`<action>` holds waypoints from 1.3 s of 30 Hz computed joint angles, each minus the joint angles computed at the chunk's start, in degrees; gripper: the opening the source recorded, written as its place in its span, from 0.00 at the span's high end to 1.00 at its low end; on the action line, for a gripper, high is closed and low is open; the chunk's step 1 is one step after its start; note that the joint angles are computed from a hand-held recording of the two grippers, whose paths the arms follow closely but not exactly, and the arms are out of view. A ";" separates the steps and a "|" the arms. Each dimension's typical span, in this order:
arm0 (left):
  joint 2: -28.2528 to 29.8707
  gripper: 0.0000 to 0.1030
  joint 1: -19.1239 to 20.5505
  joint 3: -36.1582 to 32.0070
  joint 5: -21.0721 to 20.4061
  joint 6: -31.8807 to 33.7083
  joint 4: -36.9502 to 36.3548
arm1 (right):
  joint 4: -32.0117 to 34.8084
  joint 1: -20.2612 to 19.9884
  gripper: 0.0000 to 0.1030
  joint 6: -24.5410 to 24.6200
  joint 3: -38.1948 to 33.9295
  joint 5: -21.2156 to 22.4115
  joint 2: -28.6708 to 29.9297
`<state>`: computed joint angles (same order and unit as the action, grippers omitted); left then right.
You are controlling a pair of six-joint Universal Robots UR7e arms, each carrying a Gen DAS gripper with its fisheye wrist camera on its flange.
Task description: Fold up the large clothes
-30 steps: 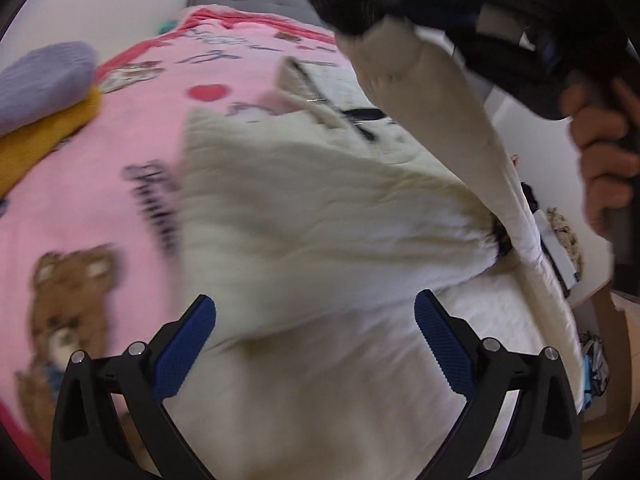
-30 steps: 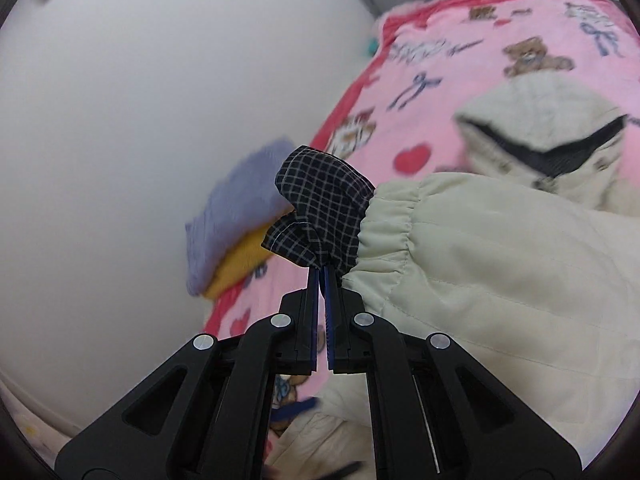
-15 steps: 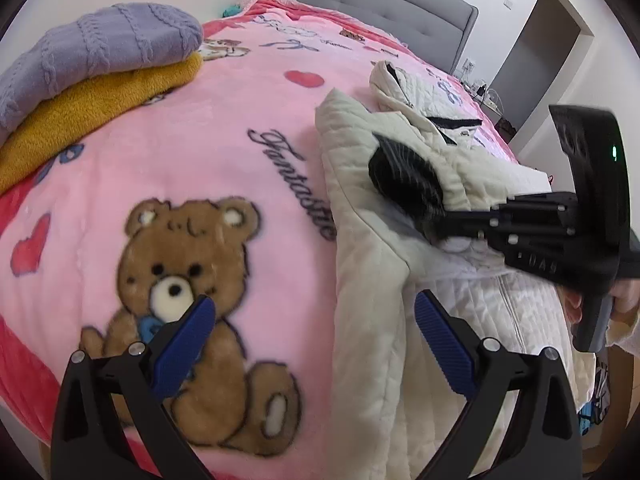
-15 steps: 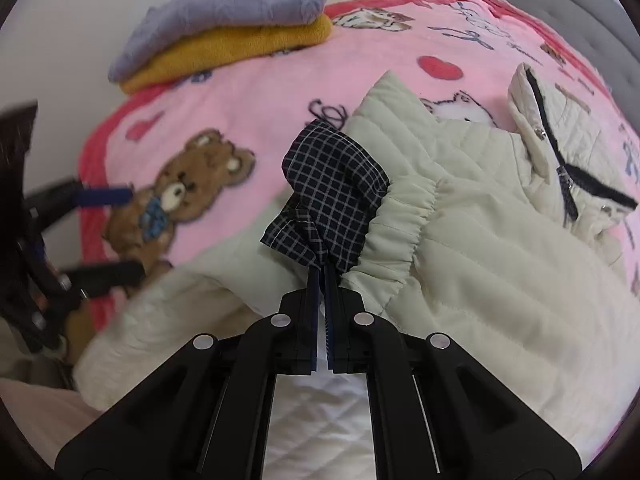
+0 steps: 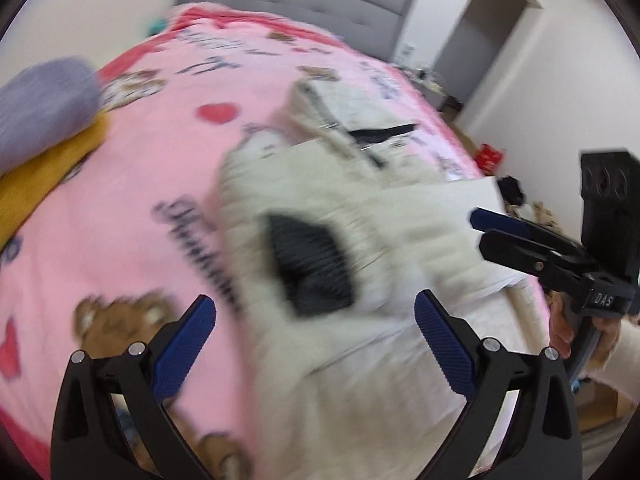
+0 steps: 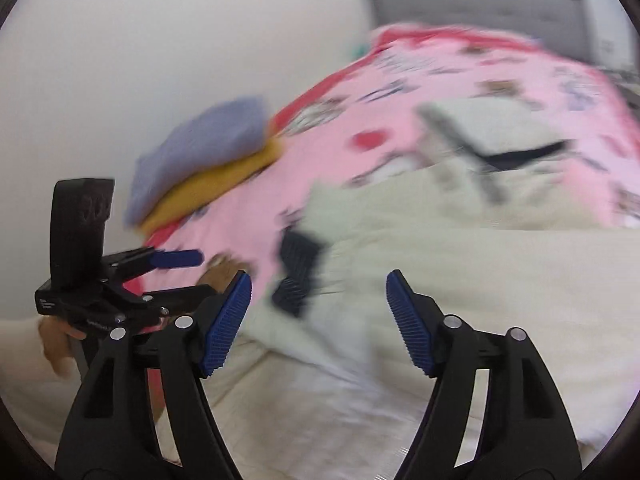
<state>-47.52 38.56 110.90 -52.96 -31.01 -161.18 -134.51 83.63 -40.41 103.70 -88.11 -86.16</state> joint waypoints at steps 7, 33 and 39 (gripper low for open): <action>11.51 0.05 4.83 -14.33 -9.44 -1.87 6.32 | -9.31 -5.92 0.63 6.25 -5.60 -23.85 2.02; 18.31 0.05 4.48 -17.77 -3.67 -7.10 5.68 | -10.30 -11.35 0.59 7.47 -9.85 -29.76 4.77; 17.49 0.05 2.98 -18.24 -4.21 0.28 -3.52 | -6.29 -9.72 0.51 2.53 -16.30 -17.16 7.65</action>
<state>-30.03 41.54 92.66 -57.16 -30.74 -164.70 -140.80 73.91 -37.88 87.40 -105.27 -78.51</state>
